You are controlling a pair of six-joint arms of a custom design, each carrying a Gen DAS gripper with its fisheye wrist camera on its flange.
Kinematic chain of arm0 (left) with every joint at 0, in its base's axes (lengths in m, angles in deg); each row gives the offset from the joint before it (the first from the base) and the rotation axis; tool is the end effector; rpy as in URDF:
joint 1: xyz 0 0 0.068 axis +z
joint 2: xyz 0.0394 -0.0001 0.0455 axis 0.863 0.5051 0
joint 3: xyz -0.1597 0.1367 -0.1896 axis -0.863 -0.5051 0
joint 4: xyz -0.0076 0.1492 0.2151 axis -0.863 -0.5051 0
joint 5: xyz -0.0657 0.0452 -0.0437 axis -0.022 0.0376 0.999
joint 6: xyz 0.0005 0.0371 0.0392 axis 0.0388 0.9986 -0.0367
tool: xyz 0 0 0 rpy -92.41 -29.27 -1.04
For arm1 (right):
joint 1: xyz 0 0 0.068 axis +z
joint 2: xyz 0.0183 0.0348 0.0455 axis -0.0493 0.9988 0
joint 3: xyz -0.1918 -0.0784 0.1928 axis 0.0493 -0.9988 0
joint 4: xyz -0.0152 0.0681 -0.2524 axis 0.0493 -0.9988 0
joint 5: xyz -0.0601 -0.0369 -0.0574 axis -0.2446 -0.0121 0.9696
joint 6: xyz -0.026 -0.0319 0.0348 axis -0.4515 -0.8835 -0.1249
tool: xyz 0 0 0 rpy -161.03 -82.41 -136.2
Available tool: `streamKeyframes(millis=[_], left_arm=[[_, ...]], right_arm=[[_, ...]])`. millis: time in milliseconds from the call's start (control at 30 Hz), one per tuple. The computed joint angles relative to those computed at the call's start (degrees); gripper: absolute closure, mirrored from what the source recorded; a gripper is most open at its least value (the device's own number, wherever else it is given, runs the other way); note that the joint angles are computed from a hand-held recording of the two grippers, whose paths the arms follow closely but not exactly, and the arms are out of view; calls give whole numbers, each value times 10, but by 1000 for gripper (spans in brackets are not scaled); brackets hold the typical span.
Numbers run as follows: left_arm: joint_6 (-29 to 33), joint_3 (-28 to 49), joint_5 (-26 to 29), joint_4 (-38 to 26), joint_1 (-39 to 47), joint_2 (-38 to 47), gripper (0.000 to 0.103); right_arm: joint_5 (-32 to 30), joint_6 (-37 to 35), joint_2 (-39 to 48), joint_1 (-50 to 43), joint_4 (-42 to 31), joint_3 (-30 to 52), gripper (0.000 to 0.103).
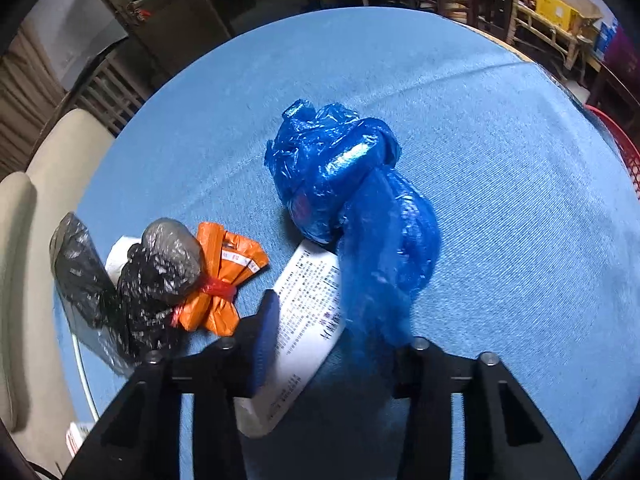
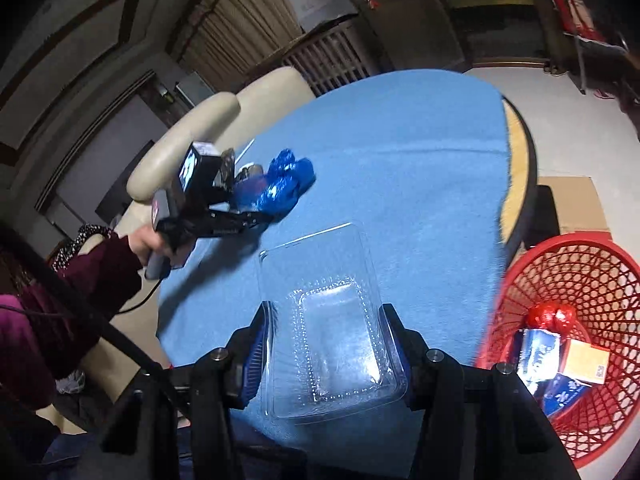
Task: Collect trash
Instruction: 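Hold the clear tray in the right gripper while the left gripper grasps the white strip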
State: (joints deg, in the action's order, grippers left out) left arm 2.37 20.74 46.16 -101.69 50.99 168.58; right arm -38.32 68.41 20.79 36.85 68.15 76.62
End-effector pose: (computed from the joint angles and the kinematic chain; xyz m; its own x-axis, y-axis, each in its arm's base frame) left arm 0.4399 -0.0754 0.1271 -0.1789 0.9140 -0.3641 0.9235 0.2836 0.2583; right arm 0.1528 0.1100 0.1400 -0.6006 0.5374 -0.5920 0.2352 0.8264 0.5116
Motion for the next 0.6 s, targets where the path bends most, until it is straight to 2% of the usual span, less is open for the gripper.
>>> streamKeyframes(millis=[33, 100, 233, 267, 300, 433, 533, 567, 600], left_arm=[[-7, -20, 4, 6, 5, -14, 75], [-22, -44, 14, 9, 21, -32, 84], [-23, -78, 18, -18, 50, -58, 92], [-22, -90, 4, -20, 54, -62, 92], [-21, -113, 8, -3, 61, -74, 93], [-19, -153, 35, -12, 104, -108, 93], [-8, -143, 59, -18, 135, -123, 91], [-8, -125, 65, -29, 142, -121, 89], [-10, -96, 73, -43, 145, -109, 82]], right_arm=[[1, -2, -11, 1, 1, -5, 48], [4, -9, -23, 7, 16, -14, 48], [-1, -21, -24, 7, 60, -34, 48], [-3, -22, -25, 8, 69, -39, 48], [-2, -24, -27, 11, 77, -45, 48], [7, -18, -35, 23, 80, -54, 48], [2, -16, -31, 22, 92, -59, 48], [3, -13, -27, 22, 88, -56, 48], [-11, -17, -16, 7, 101, -56, 48]])
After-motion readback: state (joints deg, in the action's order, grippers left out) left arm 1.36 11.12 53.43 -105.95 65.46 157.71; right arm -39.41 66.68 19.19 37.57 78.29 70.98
